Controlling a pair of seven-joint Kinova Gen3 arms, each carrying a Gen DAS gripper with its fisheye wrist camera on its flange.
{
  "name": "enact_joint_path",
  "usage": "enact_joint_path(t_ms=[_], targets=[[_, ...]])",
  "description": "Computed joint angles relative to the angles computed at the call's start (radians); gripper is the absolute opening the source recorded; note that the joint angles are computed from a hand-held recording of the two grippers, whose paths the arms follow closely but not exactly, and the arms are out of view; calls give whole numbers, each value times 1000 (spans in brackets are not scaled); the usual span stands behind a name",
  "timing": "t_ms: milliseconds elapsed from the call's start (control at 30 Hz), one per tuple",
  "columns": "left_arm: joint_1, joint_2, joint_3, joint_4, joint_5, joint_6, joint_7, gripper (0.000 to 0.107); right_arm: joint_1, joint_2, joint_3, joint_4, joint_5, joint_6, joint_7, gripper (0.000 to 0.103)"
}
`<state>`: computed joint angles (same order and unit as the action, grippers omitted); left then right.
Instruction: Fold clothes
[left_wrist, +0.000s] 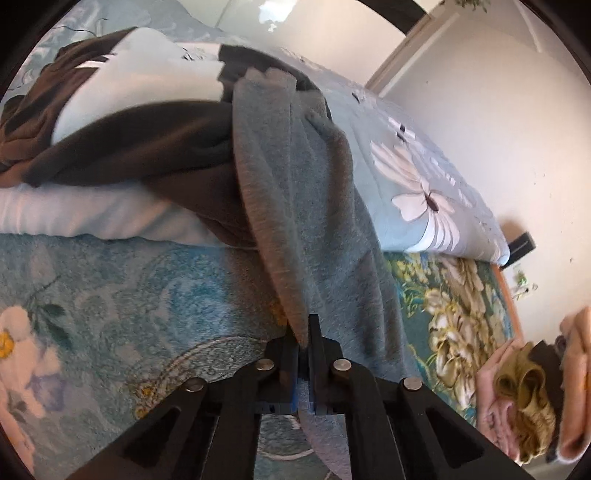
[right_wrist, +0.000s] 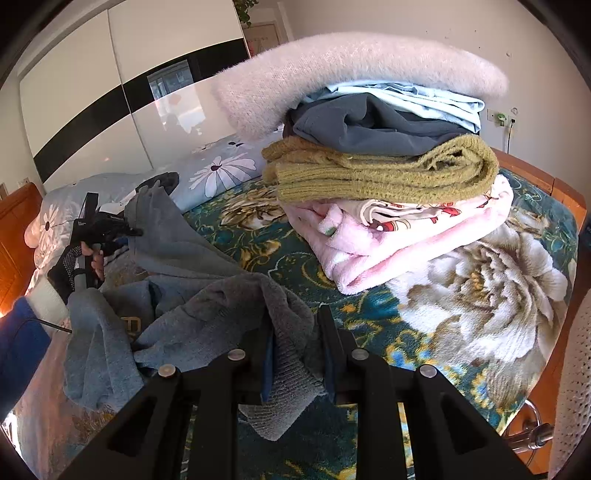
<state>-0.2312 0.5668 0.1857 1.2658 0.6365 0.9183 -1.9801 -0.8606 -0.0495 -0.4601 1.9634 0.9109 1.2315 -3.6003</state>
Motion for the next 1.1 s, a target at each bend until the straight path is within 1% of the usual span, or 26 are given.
enact_joint_path(t_ms=[67,100,167,233,267,300,367,433,467,500,533,567,600,633,667,700,733,767,800,833,900,933,967,1000,1067,1100], targets=[[-86,-39,65,70,81,-44,-74,3,-4,4,-2,-14,-5,14,12,23],[-133,-59,94,96,122,-52,-114,3,-7,9,-4,-27,-7,27,24,23],[-225,-104,127,124,203,-23,-195,3,-19,20,-7,-60,-9,58,52,23],[-318,-152,145,139,285,17,-277,3,-21,32,-5,-110,-16,89,122,23],[-364,-173,148,139,325,40,-317,3,-20,34,3,-133,-16,88,162,23],[-411,-190,146,132,366,64,-358,3,-38,42,28,-161,-11,92,203,23],[-455,-202,103,93,424,117,-410,3,-18,83,25,-239,16,102,284,23],[-456,-202,11,15,467,176,-397,3,66,142,-34,-332,54,105,366,23],[-455,-200,-36,-26,485,209,-377,3,99,171,-52,-378,77,93,406,23],[-464,-202,-77,-62,516,239,-373,3,113,202,-52,-424,116,71,447,22],[-485,-208,-100,-81,547,261,-386,3,109,230,-41,-471,147,62,488,22],[-516,-220,-108,-87,581,270,-415,3,87,251,-13,-517,170,56,528,22],[-550,-232,-114,-83,618,278,-455,3,47,270,34,-563,190,49,569,22],[-595,-242,-102,-77,643,281,-491,3,8,292,80,-610,201,47,610,22],[-625,-251,-104,-69,651,288,-517,3,-32,316,126,-656,209,47,650,22],[-637,-253,-117,-62,644,295,-535,4,-58,336,166,-702,201,33,691,22],[-631,-252,-145,-50,620,291,-553,4,-66,363,189,-749,177,28,732,22],[-617,-250,-165,-30,584,271,-566,4,-55,390,194,-795,136,25,772,22],[-594,-242,-192,-10,543,253,-571,4,-30,417,181,-831,96,27,813,22],[-552,-223,-237,10,502,244,-564,4,-2,437,166,-849,55,19,837,22],[-474,-175,-320,42,421,226,-539,4,23,472,179,-848,-26,0,855,22],[-456,-151,-338,64,380,223,-518,4,34,491,187,-848,-67,-7,865,22],[-455,-131,-337,92,354,223,-505,4,37,494,208,-832,-108,-23,865,22],[-468,-118,-318,125,332,214,-499,4,34,488,238,-807,-148,-46,861,22],[-536,-129,-238,216,316,177,-523,4,25,474,282,-761,-201,-72,856,22],[-561,-135,-214,251,317,166,-538,4,16,468,295,-749,-209,-69,853,22]])
